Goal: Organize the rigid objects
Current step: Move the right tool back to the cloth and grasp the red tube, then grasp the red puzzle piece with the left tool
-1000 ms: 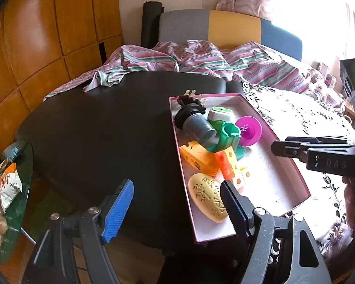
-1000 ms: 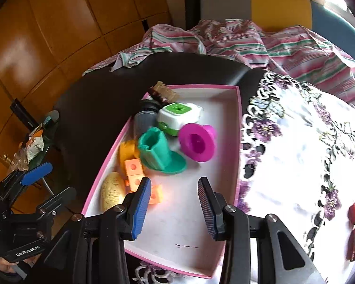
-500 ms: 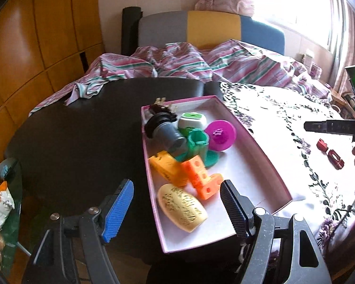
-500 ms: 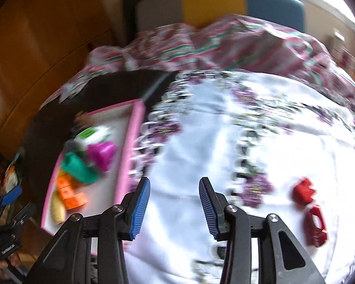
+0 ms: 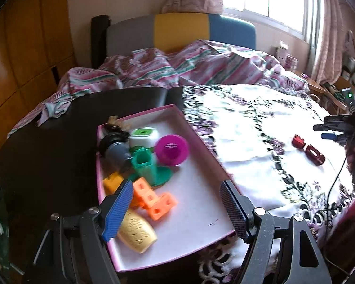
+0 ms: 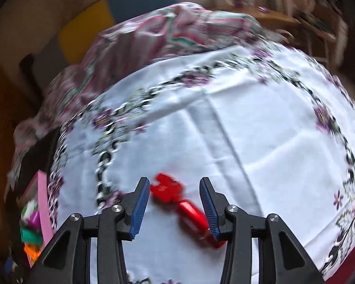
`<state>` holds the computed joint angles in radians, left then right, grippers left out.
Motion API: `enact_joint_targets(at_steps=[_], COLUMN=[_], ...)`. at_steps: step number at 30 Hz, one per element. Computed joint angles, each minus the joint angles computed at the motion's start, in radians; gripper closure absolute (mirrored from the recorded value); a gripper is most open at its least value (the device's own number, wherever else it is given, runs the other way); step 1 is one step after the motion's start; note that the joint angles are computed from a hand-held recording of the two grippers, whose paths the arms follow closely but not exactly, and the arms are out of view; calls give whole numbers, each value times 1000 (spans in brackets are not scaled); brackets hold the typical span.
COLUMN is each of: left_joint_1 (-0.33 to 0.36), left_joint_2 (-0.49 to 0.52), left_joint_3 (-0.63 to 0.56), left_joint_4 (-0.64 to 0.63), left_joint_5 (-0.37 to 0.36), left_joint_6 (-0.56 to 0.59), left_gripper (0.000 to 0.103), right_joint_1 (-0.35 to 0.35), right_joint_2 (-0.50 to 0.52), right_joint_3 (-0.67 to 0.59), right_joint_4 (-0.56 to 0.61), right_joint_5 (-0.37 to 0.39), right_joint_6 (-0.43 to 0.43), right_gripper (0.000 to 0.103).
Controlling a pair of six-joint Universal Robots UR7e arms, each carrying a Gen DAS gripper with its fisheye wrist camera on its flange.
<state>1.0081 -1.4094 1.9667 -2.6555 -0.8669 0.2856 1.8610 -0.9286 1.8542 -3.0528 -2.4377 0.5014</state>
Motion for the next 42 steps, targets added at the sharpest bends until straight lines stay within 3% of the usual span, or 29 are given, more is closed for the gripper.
enact_joint_targets(at_steps=[2,6,9,11,13,17,24,25,26,27,32,37,42], left_joint_1=[-7,-24,-38,-45,-53,-61,-57,-56,-55,-55,-55,-61,-68], left_joint_2=[14,51,83,103,117,131,162,168,176,185,233,311,408], left_joint_3=[-3,-15,-28,-39,-41,-44,-64,-71,-78,-85,-124,-175,-243], left_joint_4=[9,43,69,94,105,131,155,161,163,163,164,175,189], left_joint_5=[-11,-49,-87,-103,-113,-136,-149,-150,-150,-151,-179,-232,-302], left_joint_6=[2,-5,-4,-21,-28,-26,-31,-33,-35,-35,-25,-3,54], left_gripper=[27,27,26,26,26,26,26,26,26,26,26,26,26], right_joint_1=[-20,-26,-35,-31,-29,-22,-33,-29,-19,-8,-2,-12,-28], right_joint_2=[-32,-35,-31,-24,-18,-7,-2,3,14,26,26,-19,-46], right_joint_3=[30,25,16,5,-6,-21,-50,-61,-78,-96,-91,-47,-22], right_joint_4=[11,55,76,88,113,147,326,376,434,493,485,478,408], right_joint_5=[34,31,85,83,86,85,71,49,0,-51,-68,-109,-81], right_joint_6=[85,116,97,79,68,38,88,104,125,144,144,256,305], right_gripper=[59,59,59,57,48,47,47,49,67,78,79,79,79])
